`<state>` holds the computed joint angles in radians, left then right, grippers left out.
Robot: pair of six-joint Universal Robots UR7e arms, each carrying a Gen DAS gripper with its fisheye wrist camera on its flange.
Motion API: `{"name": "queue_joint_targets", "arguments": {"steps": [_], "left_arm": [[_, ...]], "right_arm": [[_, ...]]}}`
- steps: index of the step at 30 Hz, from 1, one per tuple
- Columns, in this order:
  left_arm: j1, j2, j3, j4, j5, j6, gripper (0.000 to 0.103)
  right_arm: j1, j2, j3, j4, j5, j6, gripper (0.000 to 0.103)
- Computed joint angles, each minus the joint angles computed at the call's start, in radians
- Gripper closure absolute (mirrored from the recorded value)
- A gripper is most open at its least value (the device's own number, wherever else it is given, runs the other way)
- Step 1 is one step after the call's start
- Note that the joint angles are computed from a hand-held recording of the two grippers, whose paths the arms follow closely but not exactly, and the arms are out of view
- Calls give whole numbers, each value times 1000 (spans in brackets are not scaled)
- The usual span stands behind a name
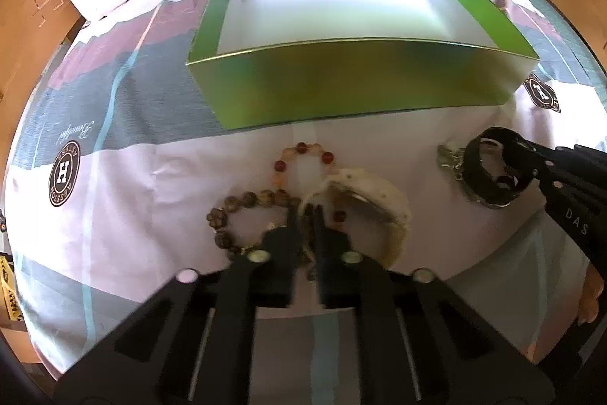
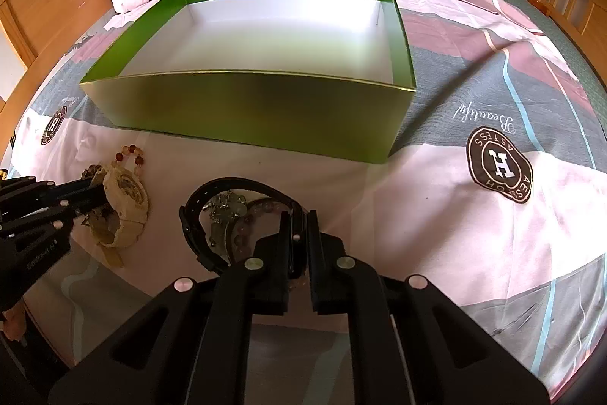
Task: Organize jewelry
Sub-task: 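Close the left gripper on the white watch while the right gripper holds the black band, then carry both watches into the green box and open both grippers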
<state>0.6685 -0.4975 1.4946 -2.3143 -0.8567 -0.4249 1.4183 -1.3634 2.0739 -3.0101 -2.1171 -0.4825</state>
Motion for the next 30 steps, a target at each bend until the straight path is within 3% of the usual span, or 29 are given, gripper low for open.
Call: {"name": "queue_joint_targets", "arguments": {"steps": [17, 21, 25, 30], "left_arm": [[2, -43, 42, -139, -59, 18, 99], [2, -46, 41, -146, -57, 15, 98], [-7, -55, 23, -209, -20, 53, 98], [-2, -29, -59, -273, -4, 102, 98]], "right_arm": [[-10, -32, 7, -10, 52, 12, 95], [-8, -39, 7, -7, 65, 11, 95], [8, -75, -10, -17, 147, 18, 95], [40, -35, -86, -76, 150, -2, 95]]}}
